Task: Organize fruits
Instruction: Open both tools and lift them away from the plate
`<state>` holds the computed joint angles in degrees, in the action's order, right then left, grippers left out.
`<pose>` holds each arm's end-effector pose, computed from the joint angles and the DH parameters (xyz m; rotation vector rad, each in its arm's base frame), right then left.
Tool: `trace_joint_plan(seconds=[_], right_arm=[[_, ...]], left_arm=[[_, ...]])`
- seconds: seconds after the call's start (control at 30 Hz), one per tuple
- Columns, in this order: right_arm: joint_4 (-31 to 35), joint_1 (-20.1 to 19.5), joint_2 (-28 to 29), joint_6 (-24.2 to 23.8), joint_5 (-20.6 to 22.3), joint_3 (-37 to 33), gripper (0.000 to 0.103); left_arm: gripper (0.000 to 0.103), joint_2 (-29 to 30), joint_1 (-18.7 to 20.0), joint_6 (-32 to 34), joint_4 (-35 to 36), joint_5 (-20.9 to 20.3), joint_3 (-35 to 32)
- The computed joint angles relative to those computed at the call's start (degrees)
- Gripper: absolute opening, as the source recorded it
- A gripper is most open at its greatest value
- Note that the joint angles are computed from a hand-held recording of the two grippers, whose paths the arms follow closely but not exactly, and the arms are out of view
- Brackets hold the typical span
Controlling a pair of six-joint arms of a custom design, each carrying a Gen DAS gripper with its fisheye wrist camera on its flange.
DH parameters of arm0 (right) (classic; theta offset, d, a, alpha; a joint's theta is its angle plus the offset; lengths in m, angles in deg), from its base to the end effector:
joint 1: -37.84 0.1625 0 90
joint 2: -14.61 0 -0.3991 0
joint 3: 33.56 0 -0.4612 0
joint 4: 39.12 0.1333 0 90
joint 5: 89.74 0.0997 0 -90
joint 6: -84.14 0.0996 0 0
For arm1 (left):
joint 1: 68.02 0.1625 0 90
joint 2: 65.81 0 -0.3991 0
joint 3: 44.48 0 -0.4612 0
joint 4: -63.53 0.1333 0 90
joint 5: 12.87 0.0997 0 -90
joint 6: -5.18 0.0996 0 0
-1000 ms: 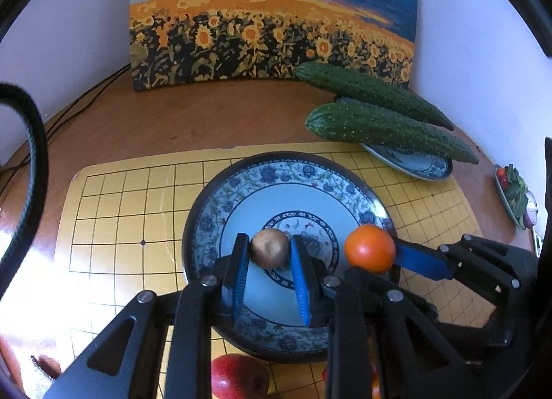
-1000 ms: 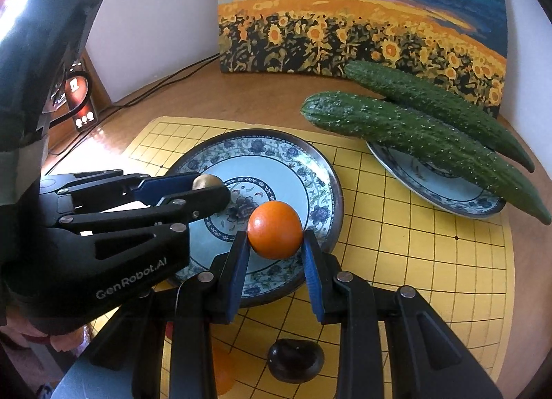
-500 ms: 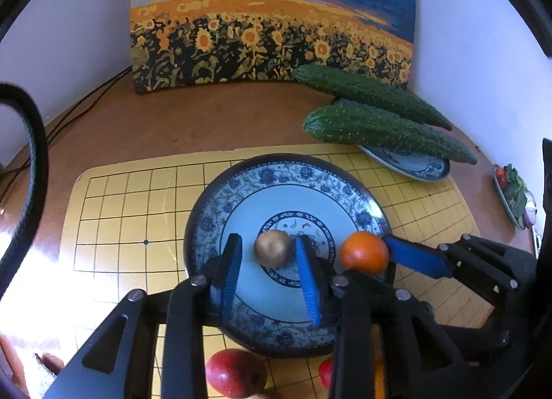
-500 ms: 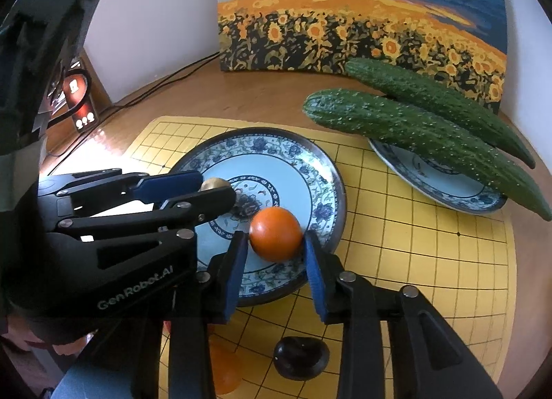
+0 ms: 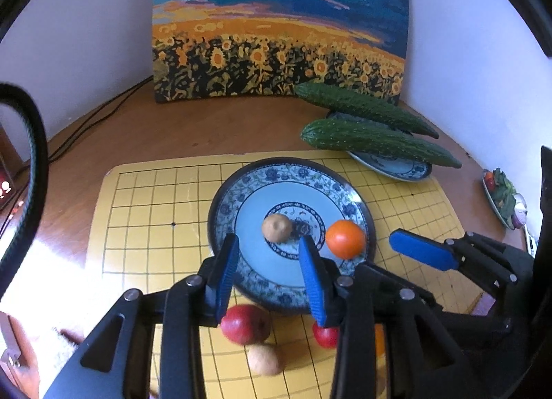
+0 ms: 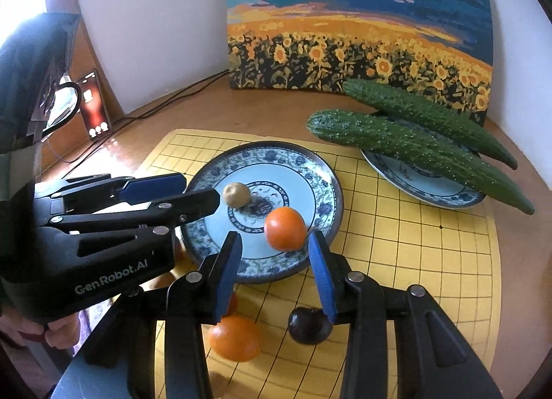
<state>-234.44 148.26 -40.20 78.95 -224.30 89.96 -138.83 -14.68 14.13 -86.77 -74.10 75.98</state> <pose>0.2408 -0.4650 0.0614 0.2067 -2.3230 0.8833 -0.1801 -0.5455 0.1416 0.9641 2.4922 -0.4563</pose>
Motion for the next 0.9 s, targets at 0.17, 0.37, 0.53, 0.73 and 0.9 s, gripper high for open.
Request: trace_joint_plan(seconds=[0.17, 0.37, 0.53, 0.73, 0.9], right_arm=[[-1.4, 1.4, -0.7, 1.0, -1.0, 1.3, 0.042], [-1.4, 2.8, -1.8, 2.8, -2.4, 2.7, 0.042], [-1.6, 3.6, -2.5, 4.1, -3.1, 4.0, 0.042], [-2.3, 4.0, -3.4, 5.9, -3.3, 6.0, 0.042], [-2.7, 3.8, -3.8, 7.3, -3.1, 7.6, 0.042]], left_arm=[[0.038, -2.8, -0.7, -0.3, 0.3, 0.3, 2.0], [0.038, -5.8, -1.3, -1.6, 1.1, 0.3, 4.1], [0.038, -7.9, -1.6, -2.7, 1.7, 0.4, 5.8], [0.038, -10.2, -1.4, -4.4, 3.0, 0.2, 7.5], [0.038, -11.4, -1.3, -5.5, 3.7, 0.1, 8.7]])
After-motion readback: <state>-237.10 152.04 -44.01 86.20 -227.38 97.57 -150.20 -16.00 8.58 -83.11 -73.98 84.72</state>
